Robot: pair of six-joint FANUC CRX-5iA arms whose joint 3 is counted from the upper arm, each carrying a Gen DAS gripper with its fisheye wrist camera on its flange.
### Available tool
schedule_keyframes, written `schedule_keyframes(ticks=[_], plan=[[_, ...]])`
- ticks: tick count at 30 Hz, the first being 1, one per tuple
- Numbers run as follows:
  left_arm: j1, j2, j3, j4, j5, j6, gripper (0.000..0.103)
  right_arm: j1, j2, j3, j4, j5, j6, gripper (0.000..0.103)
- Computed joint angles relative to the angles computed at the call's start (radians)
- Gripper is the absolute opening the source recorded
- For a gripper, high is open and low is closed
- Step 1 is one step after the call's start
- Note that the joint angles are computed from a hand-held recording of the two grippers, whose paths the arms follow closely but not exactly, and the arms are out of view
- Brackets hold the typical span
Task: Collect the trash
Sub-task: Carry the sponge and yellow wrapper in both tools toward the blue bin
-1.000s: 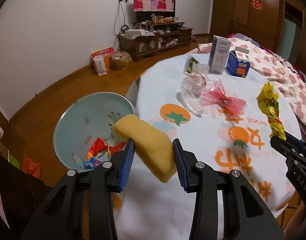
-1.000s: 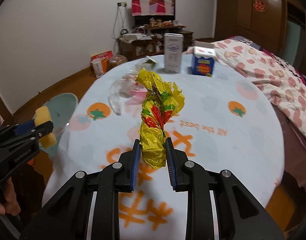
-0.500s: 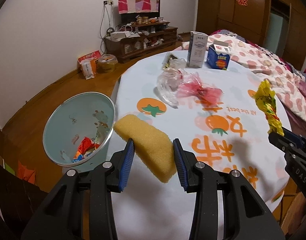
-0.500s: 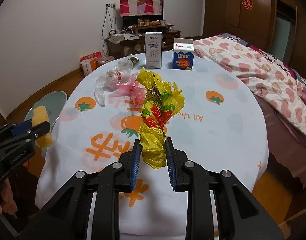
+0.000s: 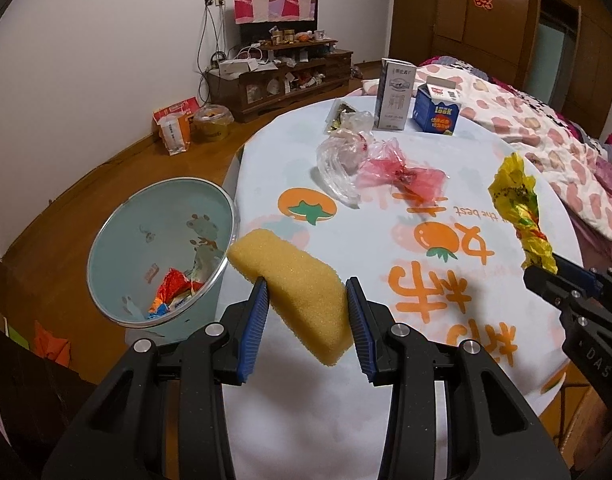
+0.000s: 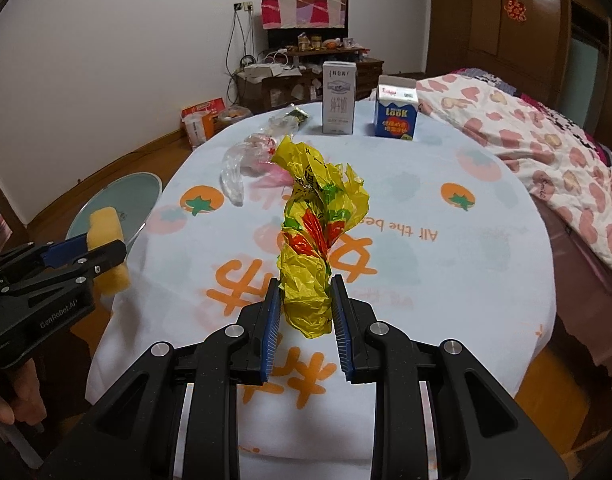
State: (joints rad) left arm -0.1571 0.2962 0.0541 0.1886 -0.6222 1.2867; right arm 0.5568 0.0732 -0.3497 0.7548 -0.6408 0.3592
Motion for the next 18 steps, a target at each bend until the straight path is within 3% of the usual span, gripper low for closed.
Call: schedule_keyframes(ticks=[13,18], plan=[[0.018,0.042,0.074,-0.081,-0.021,0.090,0.040,-0.012,0.062,0.079,-0.087,0.026,0.115,0.026],[0.018,0.054,0.109,-0.161,-0.026,0.163,0.040,-0.007,0.088,0.118,-0.092,0.032,0.145,0.026]])
